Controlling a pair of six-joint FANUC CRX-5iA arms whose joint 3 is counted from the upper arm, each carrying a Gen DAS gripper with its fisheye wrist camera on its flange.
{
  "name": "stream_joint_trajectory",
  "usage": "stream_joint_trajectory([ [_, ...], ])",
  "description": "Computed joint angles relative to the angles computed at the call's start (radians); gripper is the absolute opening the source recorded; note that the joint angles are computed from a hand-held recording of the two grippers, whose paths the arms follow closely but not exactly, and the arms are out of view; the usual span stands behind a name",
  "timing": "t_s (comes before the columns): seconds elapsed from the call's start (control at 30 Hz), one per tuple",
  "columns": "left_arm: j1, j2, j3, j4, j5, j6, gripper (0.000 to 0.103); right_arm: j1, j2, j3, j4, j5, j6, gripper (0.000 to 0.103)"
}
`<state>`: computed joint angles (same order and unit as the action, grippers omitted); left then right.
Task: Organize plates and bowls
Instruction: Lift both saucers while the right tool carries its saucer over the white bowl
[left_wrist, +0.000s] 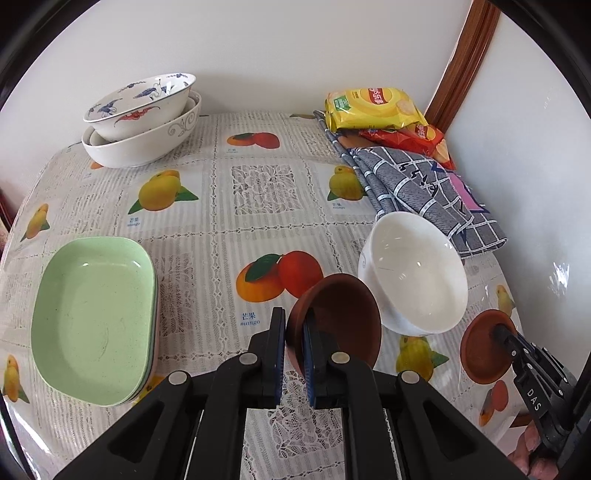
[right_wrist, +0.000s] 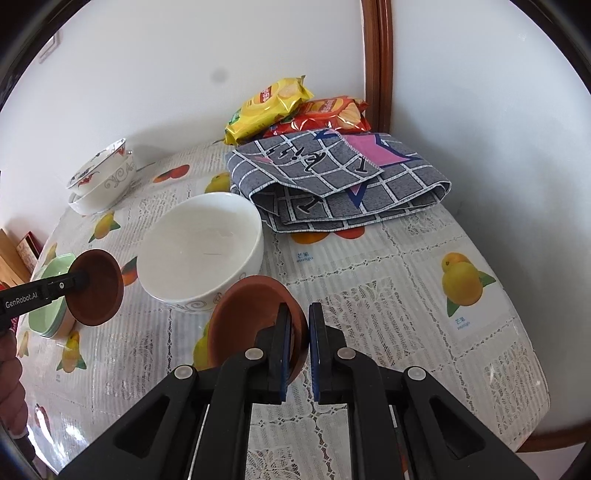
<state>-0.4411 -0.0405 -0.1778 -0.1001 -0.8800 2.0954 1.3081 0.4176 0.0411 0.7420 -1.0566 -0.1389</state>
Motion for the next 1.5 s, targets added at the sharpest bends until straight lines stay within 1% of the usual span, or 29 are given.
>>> stream_joint_trajectory([
  [0.1,0.001,-0.025,-0.004,-0.002,0.0,0.002,0.009,0.004,-0.001,0.024,0.001,-0.028,0.002,0.009],
  [0.33,-0.002,-0.074,-0.004,-0.013,-0.01,0.014,0.009,0.017,-0.003,0.055,0.066,-0.071,-0.007,0.009],
  [0.47,-0.002,-0.093,-0.006,-0.014,-0.014,0.015,0.009,0.017,0.01,0.09,0.077,-0.086,0.012,0.009],
  [0.7,0.008,-0.112,-0.006,-0.014,-0.026,0.011,0.009,0.019,0.031,0.13,0.093,-0.085,0.03,0.009],
  [0.8,0.02,-0.118,-0.013,-0.002,-0.018,0.004,0.009,0.019,0.037,0.139,0.101,-0.077,0.034,0.009],
  [1.17,0.041,-0.125,-0.025,0.009,-0.011,-0.004,0.009,0.007,0.074,0.189,0.075,-0.079,0.069,0.009],
  [1.5,0.081,-0.122,-0.048,0.042,0.01,-0.04,0.009,-0.016,0.124,0.258,0.029,-0.085,0.125,0.009],
])
